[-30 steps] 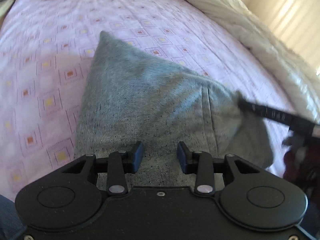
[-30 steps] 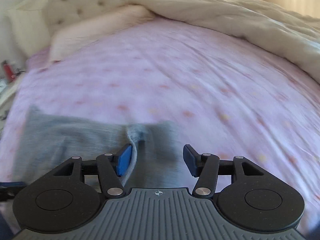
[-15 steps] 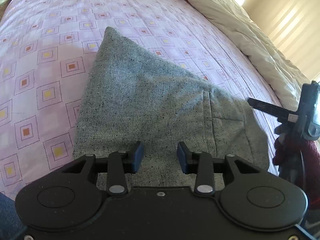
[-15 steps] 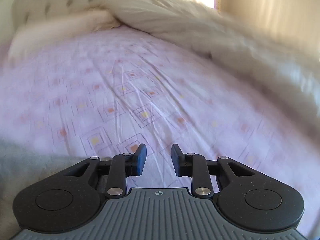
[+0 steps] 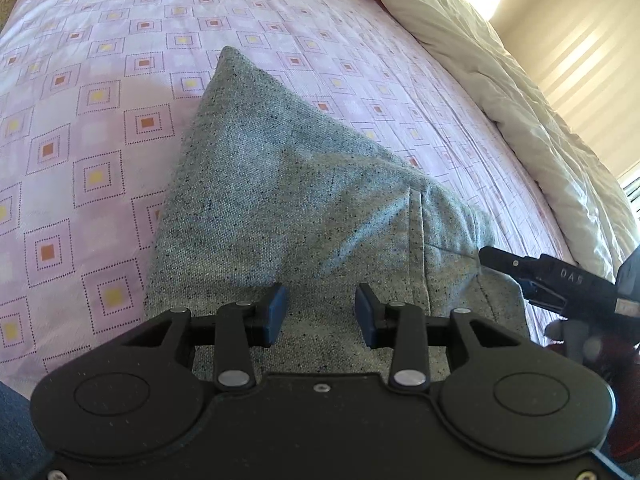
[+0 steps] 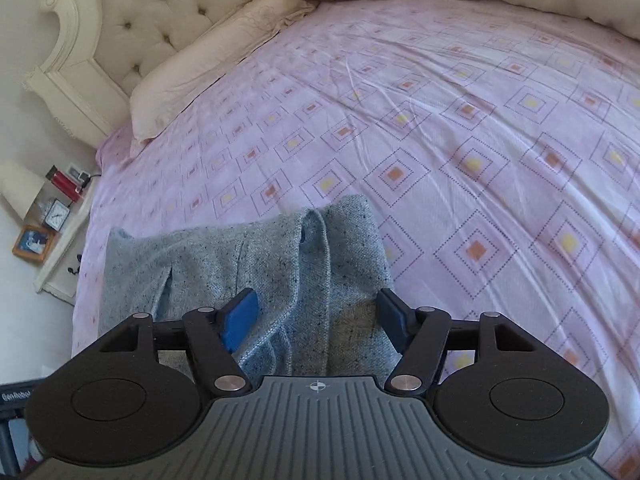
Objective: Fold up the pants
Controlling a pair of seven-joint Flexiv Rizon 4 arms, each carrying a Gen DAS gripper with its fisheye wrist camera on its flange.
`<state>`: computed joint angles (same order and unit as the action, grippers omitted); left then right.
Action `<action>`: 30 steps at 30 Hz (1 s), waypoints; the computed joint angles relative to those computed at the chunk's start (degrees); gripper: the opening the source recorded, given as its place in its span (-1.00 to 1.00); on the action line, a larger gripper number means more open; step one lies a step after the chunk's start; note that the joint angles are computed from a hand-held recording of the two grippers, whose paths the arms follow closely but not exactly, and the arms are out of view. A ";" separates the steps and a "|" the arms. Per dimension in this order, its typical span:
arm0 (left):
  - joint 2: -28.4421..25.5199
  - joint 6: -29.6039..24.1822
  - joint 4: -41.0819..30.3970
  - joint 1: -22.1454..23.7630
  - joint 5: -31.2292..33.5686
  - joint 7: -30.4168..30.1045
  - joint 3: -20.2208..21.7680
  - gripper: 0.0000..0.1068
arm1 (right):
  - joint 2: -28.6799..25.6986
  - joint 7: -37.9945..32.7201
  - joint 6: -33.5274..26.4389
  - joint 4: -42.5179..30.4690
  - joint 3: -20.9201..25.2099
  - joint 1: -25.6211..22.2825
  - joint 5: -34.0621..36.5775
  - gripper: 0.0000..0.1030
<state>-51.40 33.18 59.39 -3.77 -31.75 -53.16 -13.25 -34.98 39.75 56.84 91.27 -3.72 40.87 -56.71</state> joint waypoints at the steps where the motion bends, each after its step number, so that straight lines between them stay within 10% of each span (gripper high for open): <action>1: 0.05 0.16 0.14 0.01 -0.02 0.07 -0.02 -0.14 | 0.01 0.67 1.19 0.03 -0.17 -0.15 -0.41 0.25; 11: 1.04 1.39 0.79 0.30 -0.39 -0.46 0.03 -0.14 | -0.99 -2.28 5.21 -0.69 -0.07 -0.46 3.09 0.18; 13: 1.50 2.99 1.05 0.32 -0.14 0.51 0.11 -0.13 | -0.70 3.22 12.07 1.24 -3.17 0.04 -0.95 -0.63; 16: 1.15 4.38 -0.36 0.41 0.07 0.15 0.42 -0.11 | -0.78 0.59 9.91 -0.39 -2.95 0.62 -1.61 -0.79; 21: -0.80 5.90 -5.15 0.26 0.93 -2.99 1.15 -0.10 | 2.35 -4.65 4.96 -2.43 -3.93 2.22 -9.10 -0.82; 30: -0.98 1.02 -5.29 -1.38 4.49 -1.63 1.43 0.08 | 1.00 -13.35 -9.67 -2.38 2.40 0.65 4.84 -0.52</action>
<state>-52.38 34.20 54.10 -5.15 -27.26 -54.79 -11.82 -33.98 26.40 47.17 88.89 -1.33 41.52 -51.87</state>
